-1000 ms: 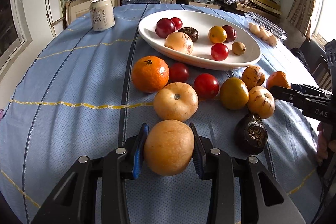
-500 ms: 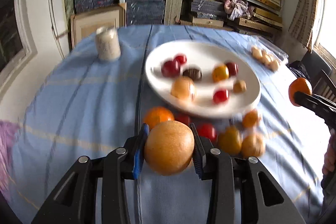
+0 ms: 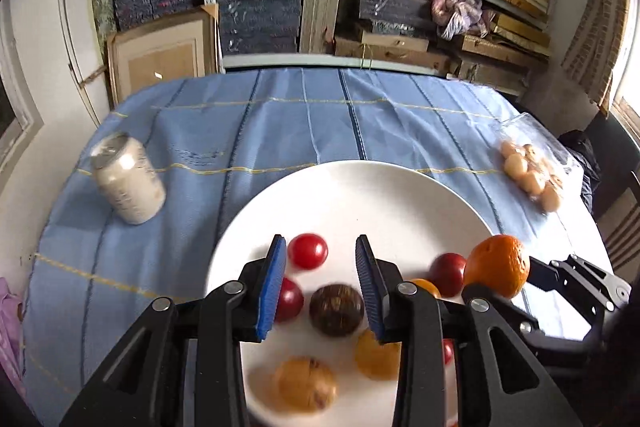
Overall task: Organize fruits
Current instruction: 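Carry the golden pear and orange onto the plate and open both grippers, then move both open grippers back toward the remaining fruits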
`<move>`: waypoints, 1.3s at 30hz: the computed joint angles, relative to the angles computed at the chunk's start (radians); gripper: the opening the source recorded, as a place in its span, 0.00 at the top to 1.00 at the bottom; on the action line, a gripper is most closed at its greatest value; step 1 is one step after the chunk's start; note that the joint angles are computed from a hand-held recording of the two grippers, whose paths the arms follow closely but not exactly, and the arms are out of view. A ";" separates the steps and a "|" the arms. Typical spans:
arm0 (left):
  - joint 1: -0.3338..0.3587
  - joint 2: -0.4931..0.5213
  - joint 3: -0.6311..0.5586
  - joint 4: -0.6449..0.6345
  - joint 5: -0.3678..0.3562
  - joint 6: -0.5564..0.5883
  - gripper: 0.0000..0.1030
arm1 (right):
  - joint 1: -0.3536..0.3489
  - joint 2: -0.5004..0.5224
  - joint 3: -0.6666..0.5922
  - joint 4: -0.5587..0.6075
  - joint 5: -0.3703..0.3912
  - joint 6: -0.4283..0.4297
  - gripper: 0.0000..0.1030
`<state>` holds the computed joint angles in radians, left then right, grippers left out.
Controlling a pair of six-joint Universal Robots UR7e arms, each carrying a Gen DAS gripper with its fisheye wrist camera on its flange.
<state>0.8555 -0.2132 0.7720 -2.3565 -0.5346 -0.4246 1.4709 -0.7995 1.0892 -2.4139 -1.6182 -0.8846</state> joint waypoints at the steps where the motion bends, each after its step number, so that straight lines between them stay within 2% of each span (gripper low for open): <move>1: 0.009 0.013 -0.027 0.016 -0.011 -0.001 0.65 | 0.001 0.014 -0.019 0.013 -0.006 -0.003 0.55; 7: 0.024 0.004 -0.014 -0.005 -0.025 -0.010 0.65 | 0.018 0.080 -0.077 -0.024 -0.039 -0.057 0.53; 8: 0.023 -0.008 0.008 -0.009 -0.022 -0.021 0.65 | 0.020 0.085 -0.083 -0.023 -0.044 -0.056 0.52; 9: 0.022 -0.016 0.021 -0.010 -0.017 -0.028 0.65 | 0.021 0.086 -0.086 -0.020 -0.046 -0.055 0.41; 10: 0.019 -0.031 0.048 -0.012 -0.011 -0.040 0.65 | 0.021 0.087 -0.087 -0.023 -0.047 -0.053 0.37; 13: 0.008 -0.074 0.123 -0.035 -0.001 -0.061 0.65 | 0.019 0.063 -0.050 -0.069 -0.029 -0.051 0.36; 17: -0.019 -0.151 0.264 -0.067 0.012 -0.103 0.64 | 0.000 -0.013 0.030 -0.073 0.018 -0.029 0.36; 21: -0.054 -0.231 0.432 -0.112 0.033 -0.150 0.56 | -0.037 -0.138 0.177 -0.089 0.091 -0.044 0.36; 23: -0.076 -0.275 0.531 -0.116 0.059 -0.197 0.52 | -0.062 -0.209 0.267 -0.097 0.129 -0.068 0.36; 26: -0.108 -0.328 0.661 -0.110 0.084 -0.276 0.48 | -0.099 -0.306 0.390 -0.113 0.172 -0.110 0.30; 30: -0.137 -0.365 0.790 -0.173 0.050 -0.342 0.46 | -0.156 -0.410 0.526 -0.115 0.231 -0.155 0.25; 36: -0.162 -0.351 0.873 -0.279 0.045 -0.361 0.43 | -0.199 -0.484 0.655 -0.173 0.236 -0.237 0.24; 39: -0.155 -0.336 0.875 -0.321 0.026 -0.338 0.43 | -0.203 -0.497 0.674 -0.179 0.252 -0.249 0.16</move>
<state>0.7003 -0.5491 1.6469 -2.6777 -0.5082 -0.7624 1.2678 -1.2967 1.7635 -2.5929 -1.3659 -1.1341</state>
